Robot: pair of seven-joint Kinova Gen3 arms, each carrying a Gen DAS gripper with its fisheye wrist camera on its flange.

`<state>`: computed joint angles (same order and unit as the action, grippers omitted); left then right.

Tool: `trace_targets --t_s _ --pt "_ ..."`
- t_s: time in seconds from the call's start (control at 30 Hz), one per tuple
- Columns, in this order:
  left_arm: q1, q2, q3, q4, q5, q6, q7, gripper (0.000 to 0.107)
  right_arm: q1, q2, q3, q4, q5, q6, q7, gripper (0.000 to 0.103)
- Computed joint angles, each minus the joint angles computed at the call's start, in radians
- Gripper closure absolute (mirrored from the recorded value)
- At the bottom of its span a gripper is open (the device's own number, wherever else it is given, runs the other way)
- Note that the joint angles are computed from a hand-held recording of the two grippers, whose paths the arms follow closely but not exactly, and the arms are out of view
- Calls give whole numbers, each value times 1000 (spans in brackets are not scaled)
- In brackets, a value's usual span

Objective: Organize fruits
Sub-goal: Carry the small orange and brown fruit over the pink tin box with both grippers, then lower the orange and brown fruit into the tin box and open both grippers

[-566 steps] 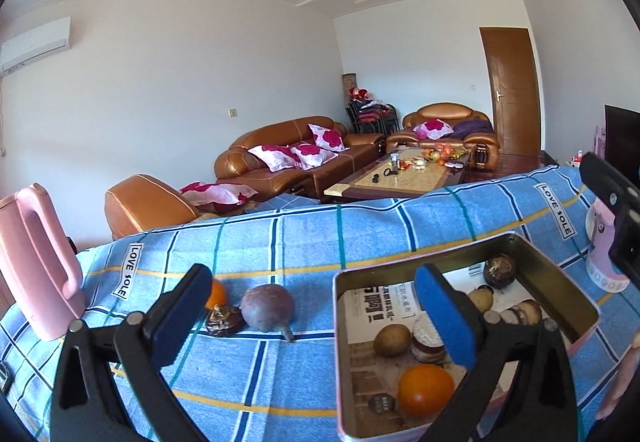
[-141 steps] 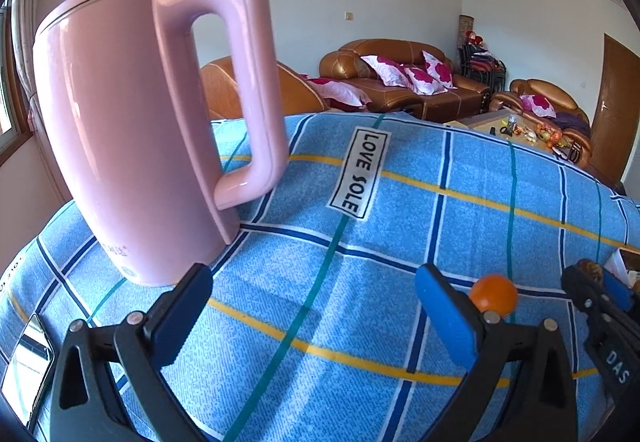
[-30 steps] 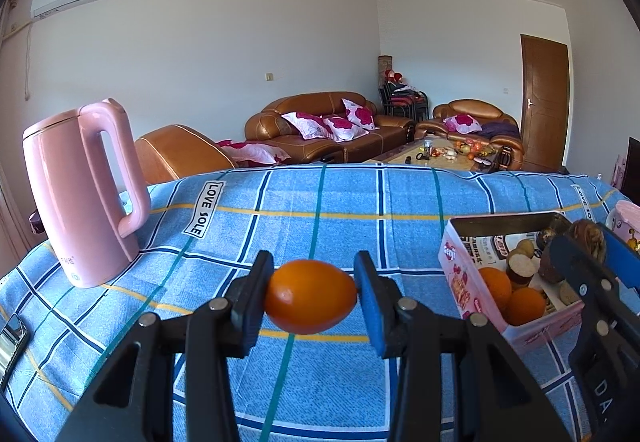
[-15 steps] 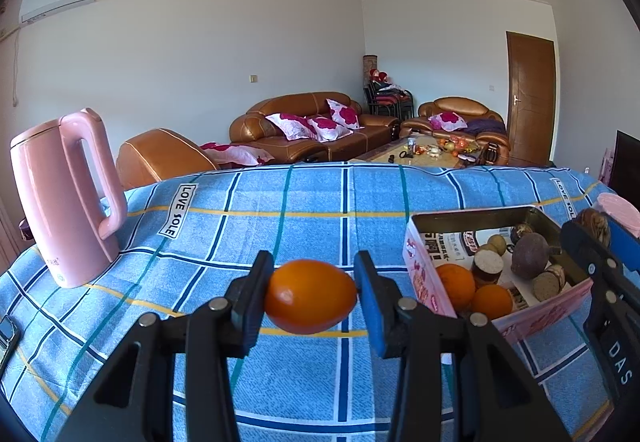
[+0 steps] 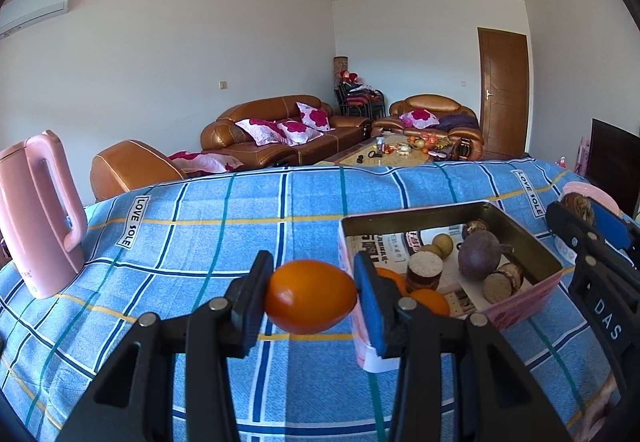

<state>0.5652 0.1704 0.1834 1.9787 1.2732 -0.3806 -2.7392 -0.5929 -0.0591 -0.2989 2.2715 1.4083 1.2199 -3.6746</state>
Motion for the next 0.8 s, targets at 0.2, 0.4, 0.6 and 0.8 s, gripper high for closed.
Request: trace_targets --t_s 0.2,0.4,0.6,0.8 --pt "13 18 8 -27 12 22 -22 64 14 -11 7 15 3 8 3 59" --pt "30 35 4 -51 12 48 -28 64 29 -8 16 21 13 16 10 59" --pt "30 63 2 -106 119 110 -131 64 48 -1 30 10 17 12 21 59" --pt "-10 110 65 -175 264 100 -275 64 69 15 46 -10 30 4 38 59"
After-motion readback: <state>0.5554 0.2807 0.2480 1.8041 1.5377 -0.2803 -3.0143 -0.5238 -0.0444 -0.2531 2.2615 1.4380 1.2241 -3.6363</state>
